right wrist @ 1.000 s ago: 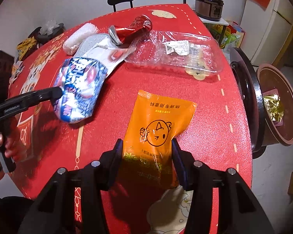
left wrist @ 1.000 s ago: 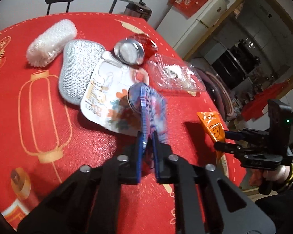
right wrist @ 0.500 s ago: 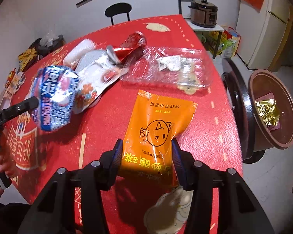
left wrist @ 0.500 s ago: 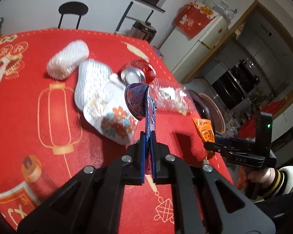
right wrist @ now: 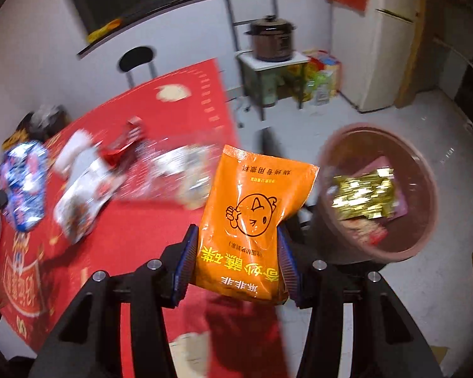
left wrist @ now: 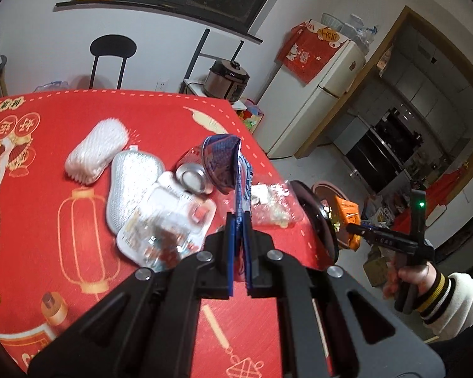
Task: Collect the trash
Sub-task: 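Carry the orange packet to the brown bin and open the right tool while the left tool carries the carton, then lower the blue-white carton over the bin and open the left tool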
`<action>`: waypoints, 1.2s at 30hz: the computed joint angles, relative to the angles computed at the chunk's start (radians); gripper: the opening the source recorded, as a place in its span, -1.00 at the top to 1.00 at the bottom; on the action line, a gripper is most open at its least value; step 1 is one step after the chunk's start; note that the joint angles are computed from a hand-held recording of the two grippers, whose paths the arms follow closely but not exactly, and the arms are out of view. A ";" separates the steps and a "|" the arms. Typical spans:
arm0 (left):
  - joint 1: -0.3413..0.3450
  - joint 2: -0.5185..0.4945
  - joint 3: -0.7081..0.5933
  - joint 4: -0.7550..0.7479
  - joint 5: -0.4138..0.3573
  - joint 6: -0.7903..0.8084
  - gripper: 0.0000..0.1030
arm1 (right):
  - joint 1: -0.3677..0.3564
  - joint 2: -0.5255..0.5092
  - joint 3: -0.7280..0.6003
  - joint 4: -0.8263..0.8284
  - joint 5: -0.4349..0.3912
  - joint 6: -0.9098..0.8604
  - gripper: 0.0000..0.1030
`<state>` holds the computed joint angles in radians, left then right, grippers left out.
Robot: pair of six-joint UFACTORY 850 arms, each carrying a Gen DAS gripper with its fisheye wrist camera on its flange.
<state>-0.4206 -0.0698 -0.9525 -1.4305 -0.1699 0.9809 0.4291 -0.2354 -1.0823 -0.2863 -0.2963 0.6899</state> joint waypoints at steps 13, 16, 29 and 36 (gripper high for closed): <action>-0.092 -0.097 -0.149 0.623 0.066 -0.656 0.83 | -0.226 -0.065 -0.035 -0.077 -0.010 0.006 -0.12; -0.107 -0.124 -0.185 0.752 0.059 -0.779 0.83 | -0.243 -0.064 -0.035 -0.139 0.000 0.058 -0.40; -0.180 -0.314 -0.427 0.606 -0.023 -0.562 0.83 | -0.271 0.089 0.071 -0.259 0.015 0.180 -0.83; -0.247 -0.543 -0.720 0.635 -0.135 -0.562 0.83 | -0.310 0.208 0.176 -0.201 0.017 0.148 -0.87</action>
<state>-0.6676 -0.6133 -1.6729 -0.7950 -0.3047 0.4187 0.1186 -0.0277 -0.9067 -0.4877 -0.2795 0.8382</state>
